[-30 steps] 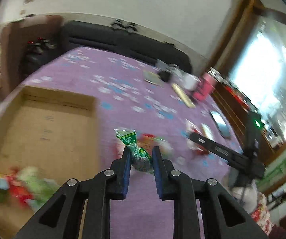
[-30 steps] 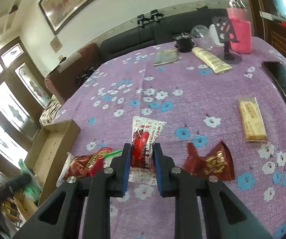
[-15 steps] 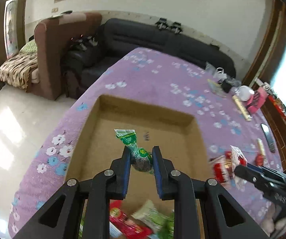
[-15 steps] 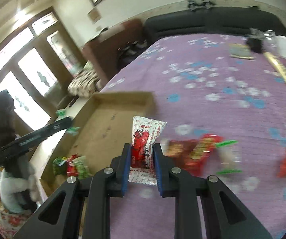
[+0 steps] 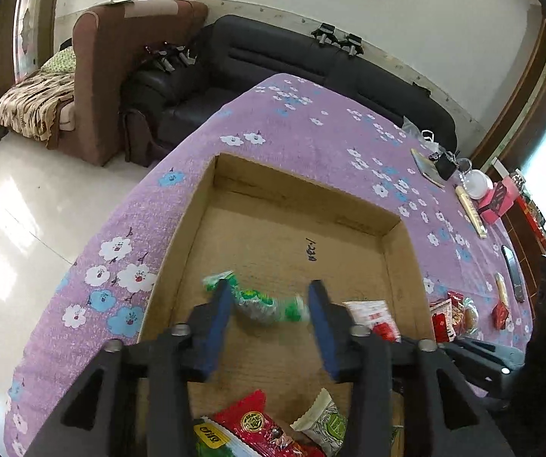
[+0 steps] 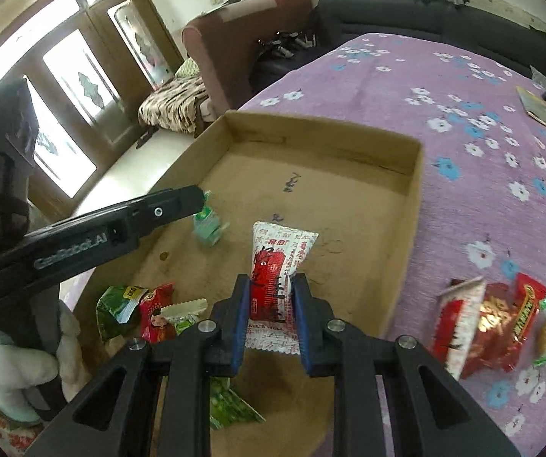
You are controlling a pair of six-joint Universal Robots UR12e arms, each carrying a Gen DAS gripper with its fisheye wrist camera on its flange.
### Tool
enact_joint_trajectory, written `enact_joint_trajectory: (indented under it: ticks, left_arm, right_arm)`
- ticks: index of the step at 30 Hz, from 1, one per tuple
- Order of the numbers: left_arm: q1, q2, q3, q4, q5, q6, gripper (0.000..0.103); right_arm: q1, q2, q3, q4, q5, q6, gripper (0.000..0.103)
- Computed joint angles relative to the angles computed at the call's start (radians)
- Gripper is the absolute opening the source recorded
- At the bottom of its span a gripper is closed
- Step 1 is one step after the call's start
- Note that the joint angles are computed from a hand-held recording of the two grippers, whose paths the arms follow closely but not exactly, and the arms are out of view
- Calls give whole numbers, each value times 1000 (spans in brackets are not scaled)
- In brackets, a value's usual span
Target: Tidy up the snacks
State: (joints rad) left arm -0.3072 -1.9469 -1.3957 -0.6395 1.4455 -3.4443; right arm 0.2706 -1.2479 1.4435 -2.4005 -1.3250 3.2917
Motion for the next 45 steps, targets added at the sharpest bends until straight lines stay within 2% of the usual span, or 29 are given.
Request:
enact_joint_trajectory:
  ticks: [7,10,12,15,17,19,20,25,28,30,32,36,42,45]
  left_arm:
    - [1,36,-44,80,-21,-36,52]
    - [-6,64,-74,164,-20,-45,64]
    - [-16,86,-98,247,-16,-54,77]
    - [-31,117,-118,336,-29,-57,88]
    - [-40,144,-135,417,-76,-51,95]
    - [-51,161,-146,482,-90,-48,99]
    - [-65,173,-151,513,-77,-37,100]
    - [-118,195,-153,557,6,1,101]
    - [-154,202,-152,613,100,45,101]
    - [-182,206,-147,659,168,101,101]
    - [-197,213,-135,662,184,142,101]
    - [-208,225,-94,619,159,171,101]
    - [-215,228,8,525,123,171,101]
    - [-241,203,120,419,214,223,101]
  right_arm:
    - [2,-25,32,-65,-30,1,30]
    - [-8,-60,75,-128,-34,31,38]
    - [-15,-86,107,-166,-37,55,39]
    - [-26,-126,158,-215,-61,73,39]
    - [-32,-155,194,-246,-86,89,40]
    - [-45,-188,236,-275,-102,116,45]
    - [-53,-199,251,-284,-106,127,45]
    - [-99,-290,356,-319,-144,170,45]
    - [-128,-348,416,-333,-203,167,45]
    - [-154,-392,453,-334,-252,170,45]
    - [-187,-443,483,-332,-290,173,45]
    - [-259,-544,512,-348,-319,179,45]
    - [-356,-647,455,-350,-362,160,45]
    - [-367,-651,392,-352,-440,104,46]
